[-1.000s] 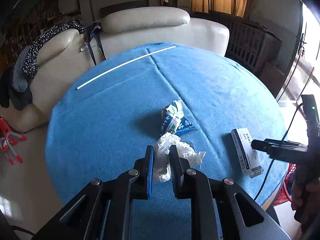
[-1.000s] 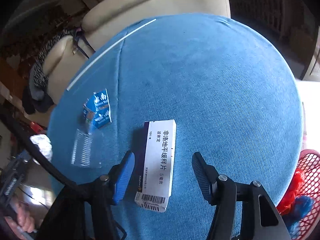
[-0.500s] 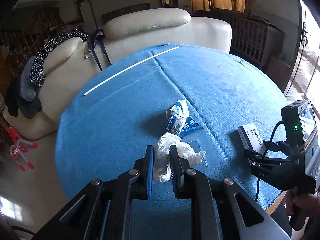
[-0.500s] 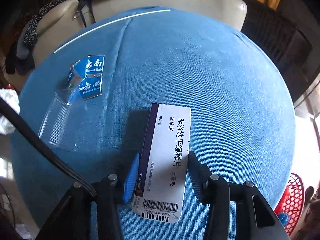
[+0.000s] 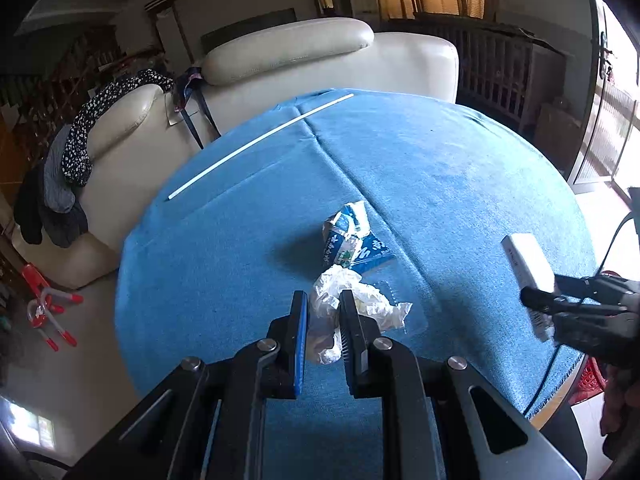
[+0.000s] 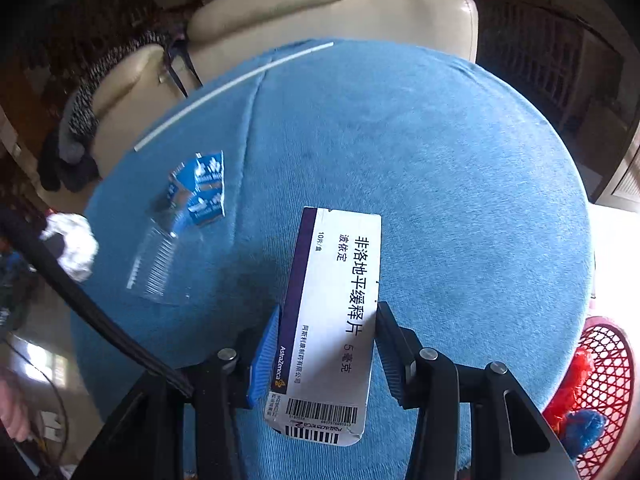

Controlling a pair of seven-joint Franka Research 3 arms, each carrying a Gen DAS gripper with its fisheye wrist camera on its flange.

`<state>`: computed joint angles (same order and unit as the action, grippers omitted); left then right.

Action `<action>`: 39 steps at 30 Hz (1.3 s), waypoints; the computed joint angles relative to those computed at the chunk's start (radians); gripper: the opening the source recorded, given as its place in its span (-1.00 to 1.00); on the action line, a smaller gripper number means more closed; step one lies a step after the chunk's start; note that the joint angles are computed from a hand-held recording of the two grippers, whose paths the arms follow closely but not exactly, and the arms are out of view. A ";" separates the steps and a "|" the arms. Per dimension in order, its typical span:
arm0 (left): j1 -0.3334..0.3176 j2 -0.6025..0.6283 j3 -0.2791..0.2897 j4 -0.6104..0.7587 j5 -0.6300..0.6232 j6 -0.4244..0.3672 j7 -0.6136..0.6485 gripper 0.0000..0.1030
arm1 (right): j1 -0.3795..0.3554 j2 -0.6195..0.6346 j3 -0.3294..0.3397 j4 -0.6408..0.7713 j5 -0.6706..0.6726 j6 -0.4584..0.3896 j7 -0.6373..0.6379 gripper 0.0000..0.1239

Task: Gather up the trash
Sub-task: 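Lift the medicine box with the right gripper while the left lifts the tissue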

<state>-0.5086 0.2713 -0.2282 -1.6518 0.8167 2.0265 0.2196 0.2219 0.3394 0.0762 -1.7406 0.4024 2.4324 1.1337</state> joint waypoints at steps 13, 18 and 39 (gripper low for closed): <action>-0.046 0.078 0.012 0.119 0.016 -0.068 0.054 -0.68 | -0.050 -0.137 0.021 -0.148 0.260 0.098 -0.224 -0.20; -0.064 0.104 0.021 0.158 0.020 -0.085 0.075 -0.68 | -0.056 -0.164 0.011 -0.183 0.338 0.113 -0.289 -0.20; -0.125 0.219 0.060 0.337 0.003 -0.127 0.188 -0.68 | -0.081 -0.184 -0.016 -0.200 0.417 0.103 -0.333 -0.20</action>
<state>-0.6335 0.4899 -0.1680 -1.3150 0.8197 1.8999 0.4080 0.1407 0.1553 0.0597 -1.9410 0.8196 2.5352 0.8009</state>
